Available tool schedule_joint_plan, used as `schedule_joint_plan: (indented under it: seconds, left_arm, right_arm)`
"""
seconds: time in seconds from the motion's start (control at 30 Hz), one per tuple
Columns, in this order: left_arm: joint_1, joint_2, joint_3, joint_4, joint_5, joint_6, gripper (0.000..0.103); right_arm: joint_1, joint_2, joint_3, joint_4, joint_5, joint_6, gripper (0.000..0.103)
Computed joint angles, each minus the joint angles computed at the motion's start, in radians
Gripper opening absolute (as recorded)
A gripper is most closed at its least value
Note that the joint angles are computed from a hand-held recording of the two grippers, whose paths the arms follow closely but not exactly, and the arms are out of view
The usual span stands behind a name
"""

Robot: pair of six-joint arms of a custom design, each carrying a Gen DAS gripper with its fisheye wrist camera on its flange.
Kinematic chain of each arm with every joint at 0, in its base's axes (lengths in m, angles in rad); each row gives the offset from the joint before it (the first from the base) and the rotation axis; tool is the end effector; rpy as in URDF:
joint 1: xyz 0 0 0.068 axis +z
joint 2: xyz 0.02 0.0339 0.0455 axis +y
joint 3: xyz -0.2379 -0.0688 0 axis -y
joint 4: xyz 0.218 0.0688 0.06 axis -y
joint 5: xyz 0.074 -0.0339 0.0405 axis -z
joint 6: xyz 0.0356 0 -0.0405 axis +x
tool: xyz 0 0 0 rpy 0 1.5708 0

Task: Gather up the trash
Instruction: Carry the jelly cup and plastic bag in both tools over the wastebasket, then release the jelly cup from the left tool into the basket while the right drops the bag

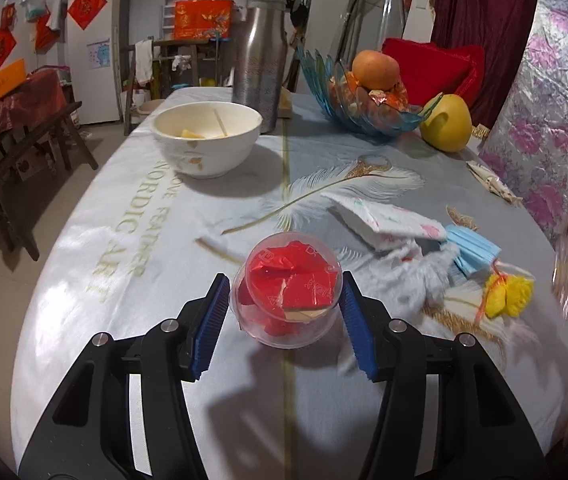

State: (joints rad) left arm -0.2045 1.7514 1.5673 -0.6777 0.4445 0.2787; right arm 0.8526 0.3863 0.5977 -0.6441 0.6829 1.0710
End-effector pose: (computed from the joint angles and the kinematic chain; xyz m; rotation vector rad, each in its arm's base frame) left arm 0.3466 -0.0875 0.2860 0.7608 2.2576 -0.5035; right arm 0.0777 0.0548 0.2649 0.6369 1.8432 0.6111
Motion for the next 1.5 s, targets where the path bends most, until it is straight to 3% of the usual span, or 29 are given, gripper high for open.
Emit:
schedule_joint_plan:
  seconds: [0.17, 0.37, 0.5, 0.63, 0.77, 0.97, 1.2, 1.33, 1.37, 1.43, 1.5]
  left_arm:
    - [0.099, -0.096, -0.095, -0.050, 0.050, 0.043, 0.055]
    - [0.270, -0.243, -0.192, -0.119, 0.120, 0.101, 0.055]
    - [0.464, -0.334, -0.246, -0.198, 0.200, 0.183, 0.055]
    - [0.689, -0.346, -0.266, -0.258, 0.239, 0.280, 0.055]
    - [0.922, -0.215, -0.182, -0.329, 0.252, 0.394, 0.055]
    - [1.083, 0.100, 0.006, -0.271, 0.128, 0.407, 0.055]
    - [1.102, 0.466, 0.163, -0.211, -0.109, 0.417, 0.056]
    - [1.085, 0.578, 0.199, -0.199, -0.223, 0.383, 0.057]
    - [1.083, 0.578, 0.202, -0.193, -0.237, 0.381, 0.059]
    - [1.088, 0.523, 0.155, -0.117, -0.245, 0.355, 0.088]
    - [1.103, 0.504, 0.160, -0.102, -0.228, 0.330, 0.095]
  right_arm:
    - [0.138, 0.066, 0.058, -0.009, 0.104, 0.019, 0.028]
    - [0.209, 0.211, 0.107, 0.094, 0.107, -0.015, 0.028]
    - [0.230, 0.323, 0.127, 0.210, 0.064, -0.056, 0.028]
    - [0.258, 0.480, 0.166, 0.337, -0.012, -0.096, 0.028]
    - [0.305, 0.611, 0.239, 0.392, -0.037, -0.120, 0.028]
    - [0.345, 0.799, 0.345, 0.433, -0.086, -0.119, 0.028]
    - [0.325, 1.002, 0.450, 0.473, -0.226, -0.102, 0.028]
    - [0.314, 1.121, 0.539, 0.469, -0.301, -0.100, 0.028]
    - [0.309, 1.161, 0.572, 0.470, -0.325, -0.102, 0.028]
    - [0.307, 1.220, 0.630, 0.461, -0.356, -0.107, 0.028]
    - [0.305, 1.298, 0.717, 0.441, -0.393, -0.118, 0.028]
